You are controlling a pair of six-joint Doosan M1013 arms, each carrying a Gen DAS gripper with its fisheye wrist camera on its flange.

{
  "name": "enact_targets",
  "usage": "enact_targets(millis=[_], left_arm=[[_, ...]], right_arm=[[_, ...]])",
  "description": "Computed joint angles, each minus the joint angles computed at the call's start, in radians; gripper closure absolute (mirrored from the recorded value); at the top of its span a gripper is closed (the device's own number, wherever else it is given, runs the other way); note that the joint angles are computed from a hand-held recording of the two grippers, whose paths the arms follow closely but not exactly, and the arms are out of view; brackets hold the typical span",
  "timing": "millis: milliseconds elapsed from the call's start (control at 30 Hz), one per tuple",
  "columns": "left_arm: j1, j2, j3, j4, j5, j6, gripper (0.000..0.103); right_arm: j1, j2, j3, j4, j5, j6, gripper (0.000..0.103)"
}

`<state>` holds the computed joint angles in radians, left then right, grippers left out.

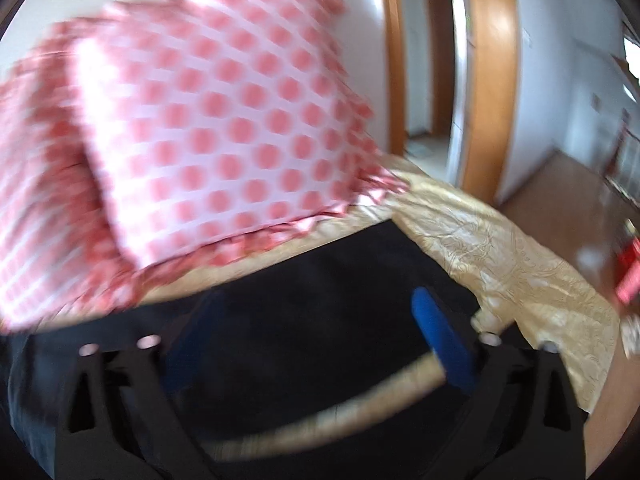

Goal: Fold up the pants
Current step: 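Grasp the edge of the black pants with the right tool and lift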

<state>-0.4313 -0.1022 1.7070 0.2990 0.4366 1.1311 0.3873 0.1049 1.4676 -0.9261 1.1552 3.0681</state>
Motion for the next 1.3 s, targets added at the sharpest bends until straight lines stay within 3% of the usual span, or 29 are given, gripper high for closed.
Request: enact_targets(millis=[133,200,467,567,600,633,733,800,867,1033,1167,1300], left_arm=[[-0.008,0.014,0.004,0.140,-0.002,-0.113,0.002],[-0.005,0.019,0.002,0.130,0.003,-0.089,0.002],[0.004,0.041,-0.006,0.124,0.042,-0.037,0.002],[0.008,0.038,-0.003,0.097,0.028,-0.013,0.002],[0.007,0.036,0.000,0.101,0.024,-0.013,0.002],[0.006,0.035,0.000,0.099,0.025,-0.009,0.002],[0.007,0.026,0.008,0.087,0.017,0.005,0.002],[0.009,0.015,0.017,0.089,0.008,-0.002,0.002],[0.008,0.008,0.021,0.097,0.005,-0.012,0.002],[0.006,-0.012,0.035,0.110,-0.009,-0.035,0.002],[0.001,-0.025,0.046,0.125,-0.019,-0.050,0.002],[0.003,-0.033,0.056,0.090,-0.041,-0.037,0.002]], right_arm=[[-0.102,0.107,-0.127,0.121,0.100,-0.045,0.026],[-0.135,0.165,-0.191,0.157,0.178,-0.073,0.028],[-0.202,0.257,-0.292,0.318,0.312,-0.057,0.034],[-0.192,0.230,-0.246,0.293,0.251,-0.025,0.054],[-0.190,0.218,-0.229,0.287,0.235,-0.021,0.070],[-0.192,0.200,-0.204,0.288,0.202,-0.003,0.080],[-0.204,0.094,-0.057,0.296,-0.045,0.131,0.092],[-0.205,0.026,0.035,0.265,-0.197,0.212,0.093],[-0.187,-0.031,0.107,0.192,-0.297,0.289,0.093],[-0.101,-0.177,0.275,-0.099,-0.453,0.536,0.094],[0.035,-0.299,0.439,-0.382,-0.464,0.847,0.094],[0.126,-0.348,0.535,-0.335,-0.397,0.949,0.094]])
